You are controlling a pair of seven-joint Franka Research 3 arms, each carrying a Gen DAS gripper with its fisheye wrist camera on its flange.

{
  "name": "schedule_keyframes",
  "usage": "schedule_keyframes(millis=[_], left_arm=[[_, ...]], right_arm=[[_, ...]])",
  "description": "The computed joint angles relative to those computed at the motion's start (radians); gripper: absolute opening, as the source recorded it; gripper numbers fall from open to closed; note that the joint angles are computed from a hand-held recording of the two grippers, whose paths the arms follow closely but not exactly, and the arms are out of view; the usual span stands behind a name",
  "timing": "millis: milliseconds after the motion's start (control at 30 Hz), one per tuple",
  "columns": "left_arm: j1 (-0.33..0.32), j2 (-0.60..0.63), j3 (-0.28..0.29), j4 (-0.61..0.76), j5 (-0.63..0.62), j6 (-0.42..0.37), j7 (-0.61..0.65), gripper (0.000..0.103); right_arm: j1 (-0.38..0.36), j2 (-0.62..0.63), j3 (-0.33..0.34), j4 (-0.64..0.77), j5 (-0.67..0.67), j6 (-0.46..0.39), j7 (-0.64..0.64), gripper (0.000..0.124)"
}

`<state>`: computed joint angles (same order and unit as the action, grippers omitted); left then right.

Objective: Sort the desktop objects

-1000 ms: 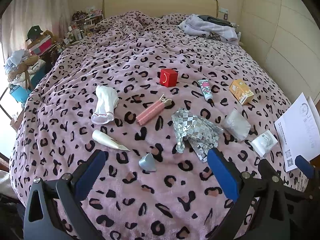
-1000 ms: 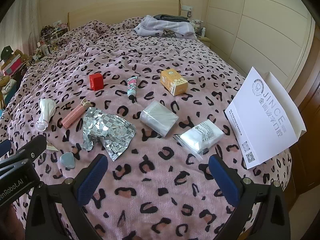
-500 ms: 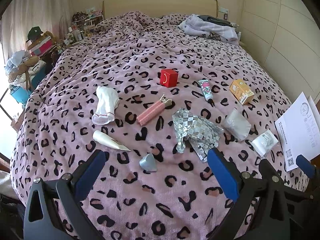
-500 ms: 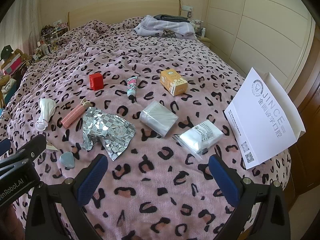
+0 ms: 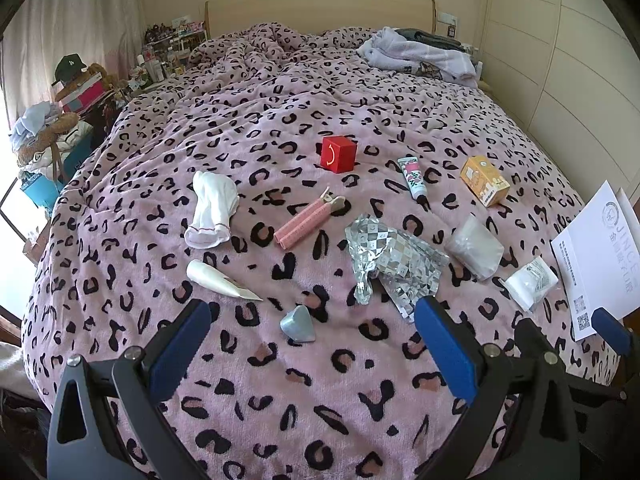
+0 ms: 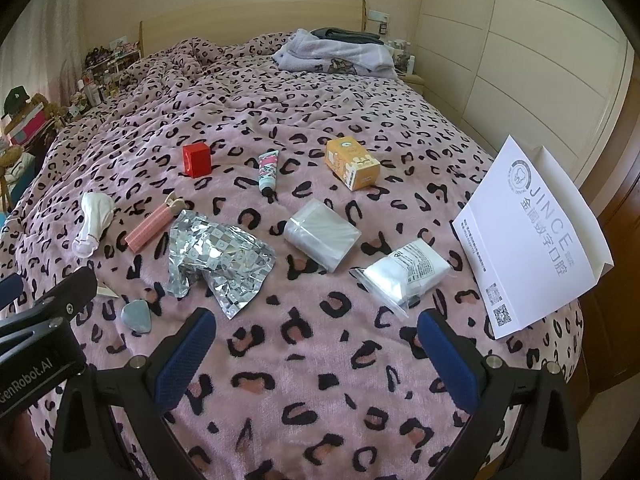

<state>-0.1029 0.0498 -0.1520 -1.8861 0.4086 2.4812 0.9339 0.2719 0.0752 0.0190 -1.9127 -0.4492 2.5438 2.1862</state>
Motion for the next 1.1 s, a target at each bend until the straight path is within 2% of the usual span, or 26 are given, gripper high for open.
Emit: schedule_keyframes(millis=[1100], left_arm=[[0.001, -0.002, 0.001, -0.004, 0.001, -0.001, 0.007, 0.103]], right_arm=[[0.000, -0.001, 0.000, -0.006, 0.018, 0.007, -0.016, 0.103]])
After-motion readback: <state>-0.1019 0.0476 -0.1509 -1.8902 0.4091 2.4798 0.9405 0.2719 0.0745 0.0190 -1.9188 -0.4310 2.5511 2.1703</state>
